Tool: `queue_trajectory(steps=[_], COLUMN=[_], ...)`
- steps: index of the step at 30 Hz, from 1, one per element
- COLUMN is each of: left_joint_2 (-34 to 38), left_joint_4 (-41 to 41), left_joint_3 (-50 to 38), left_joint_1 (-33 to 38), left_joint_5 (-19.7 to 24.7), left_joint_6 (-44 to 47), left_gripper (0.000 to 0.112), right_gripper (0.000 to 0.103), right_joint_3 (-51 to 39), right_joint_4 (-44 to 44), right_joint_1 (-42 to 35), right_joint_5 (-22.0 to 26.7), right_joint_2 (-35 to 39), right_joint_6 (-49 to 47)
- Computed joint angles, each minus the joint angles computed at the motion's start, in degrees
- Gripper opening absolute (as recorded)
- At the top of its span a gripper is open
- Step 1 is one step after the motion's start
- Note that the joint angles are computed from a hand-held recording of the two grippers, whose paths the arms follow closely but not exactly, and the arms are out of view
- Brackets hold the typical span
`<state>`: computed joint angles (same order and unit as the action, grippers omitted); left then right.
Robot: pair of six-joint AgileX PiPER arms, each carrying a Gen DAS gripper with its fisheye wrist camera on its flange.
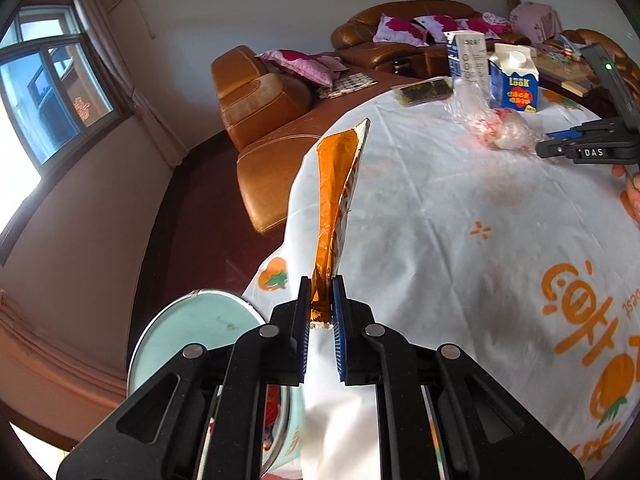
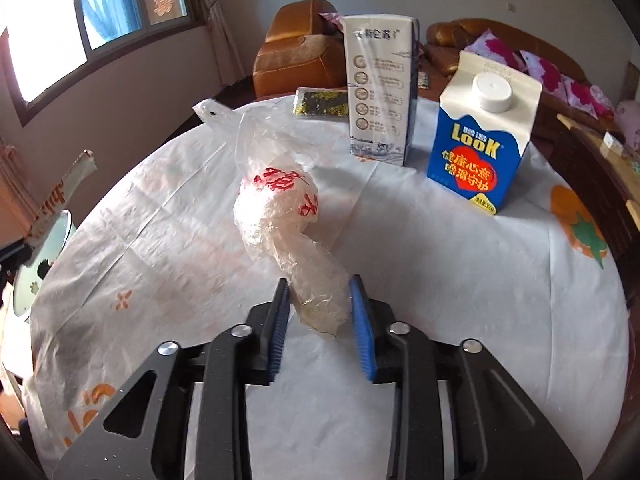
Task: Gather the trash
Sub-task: 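Grasp the clear plastic bag with the right tool while the left tool holds the wrapper, then carry the orange wrapper and clear bag in both tools over the teal bin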
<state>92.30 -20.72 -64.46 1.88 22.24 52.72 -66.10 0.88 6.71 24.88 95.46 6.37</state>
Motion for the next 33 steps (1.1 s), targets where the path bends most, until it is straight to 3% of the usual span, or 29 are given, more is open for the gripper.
queue_trajectory(steps=[3,6,14,33], left_joint_2=[-1.6,-2.7,-4.9,-4.4], left_joint_4=[-2.9,-5.5,-9.7,-17.7], left_joint_3=[1.3,1.9,4.3,6.7], left_joint_1=[3.0,6.2,13.3,26.1], left_joint_5=[0.4,1.4,2.4,1.9], left_joint_6=[3.7,6.8,13.5,25.7], left_gripper=[0.01,0.01,0.01,0.01], right_gripper=[0.012,0.011,0.01,0.01], right_joint_3=[1.2,2.5,-0.7,-16.9], right_joint_4=[-3.1,-6.8,-5.6,-5.1], right_joint_1=[1.7,4.6,11.9,25.3], right_joint_5=[-0.6,-1.6,-1.7,1.5], right_joint_2=[-1.7,-4.0,-4.7,6.8], right_joint_6=[2.4,5.2,4.2,2.1])
